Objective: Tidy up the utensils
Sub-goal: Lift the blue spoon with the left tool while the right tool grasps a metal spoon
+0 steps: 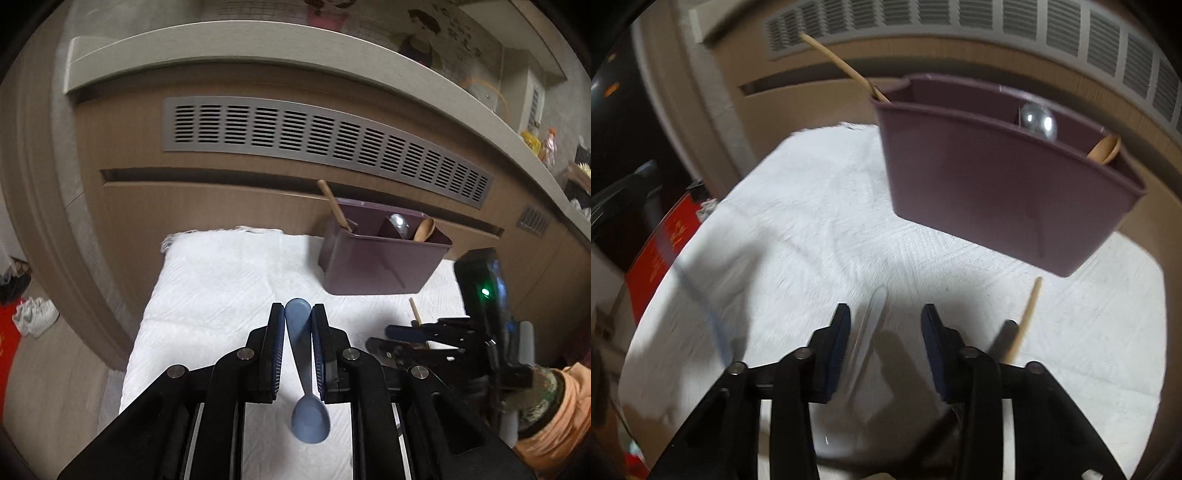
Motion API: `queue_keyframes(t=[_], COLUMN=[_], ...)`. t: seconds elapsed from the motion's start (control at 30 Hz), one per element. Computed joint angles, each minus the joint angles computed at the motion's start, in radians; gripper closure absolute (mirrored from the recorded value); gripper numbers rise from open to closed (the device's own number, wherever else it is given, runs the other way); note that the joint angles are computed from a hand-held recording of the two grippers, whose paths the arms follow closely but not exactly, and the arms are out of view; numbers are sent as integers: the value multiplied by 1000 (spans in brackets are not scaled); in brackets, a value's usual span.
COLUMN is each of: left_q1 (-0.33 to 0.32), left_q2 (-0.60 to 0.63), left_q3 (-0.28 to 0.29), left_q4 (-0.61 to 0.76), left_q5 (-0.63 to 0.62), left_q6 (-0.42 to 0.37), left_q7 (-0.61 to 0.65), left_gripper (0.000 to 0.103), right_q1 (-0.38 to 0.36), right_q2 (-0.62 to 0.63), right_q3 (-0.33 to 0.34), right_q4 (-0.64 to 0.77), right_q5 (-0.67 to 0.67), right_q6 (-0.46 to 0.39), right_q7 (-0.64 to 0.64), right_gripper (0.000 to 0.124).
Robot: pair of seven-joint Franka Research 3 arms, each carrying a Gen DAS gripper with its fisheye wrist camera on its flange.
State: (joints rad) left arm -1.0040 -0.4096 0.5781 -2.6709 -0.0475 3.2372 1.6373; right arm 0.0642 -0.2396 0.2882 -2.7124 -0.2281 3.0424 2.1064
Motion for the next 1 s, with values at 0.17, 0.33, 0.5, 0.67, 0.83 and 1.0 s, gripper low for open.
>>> queue_keyframes(t=[0.17,0.33,0.5,0.67,0.83,1.0], left_q1=[-96,-112,-102,-18,59,106], left_q2=[-48,-71,-73,-68,-77,-90], left_q3=[118,150,134,32,-78,-167], left_q4=[-25,-34,-35,-38,-41,-37], left_q5=[23,55,64,70,77,93], left_q6=[37,34,30,14,9,0], left_q7=[6,-4,-20,-37,-56,-74], left_gripper=[88,88,88,88,88,88], right_q1=[-119,-89,-67,51,113,137], right_q2=[56,94,95,1,-190,-350], right_q3=[113,84,68,-44,-92,-106], right_q4=[69,108,114,39,-73,-138], right_q5=[-194,-237,-382,-243,-118,-45], right_q6=[-39,-107,-128,-64,-20,-33], right_q7=[176,258,336,197,60,-12], right_gripper=[97,97,112,113,113,113])
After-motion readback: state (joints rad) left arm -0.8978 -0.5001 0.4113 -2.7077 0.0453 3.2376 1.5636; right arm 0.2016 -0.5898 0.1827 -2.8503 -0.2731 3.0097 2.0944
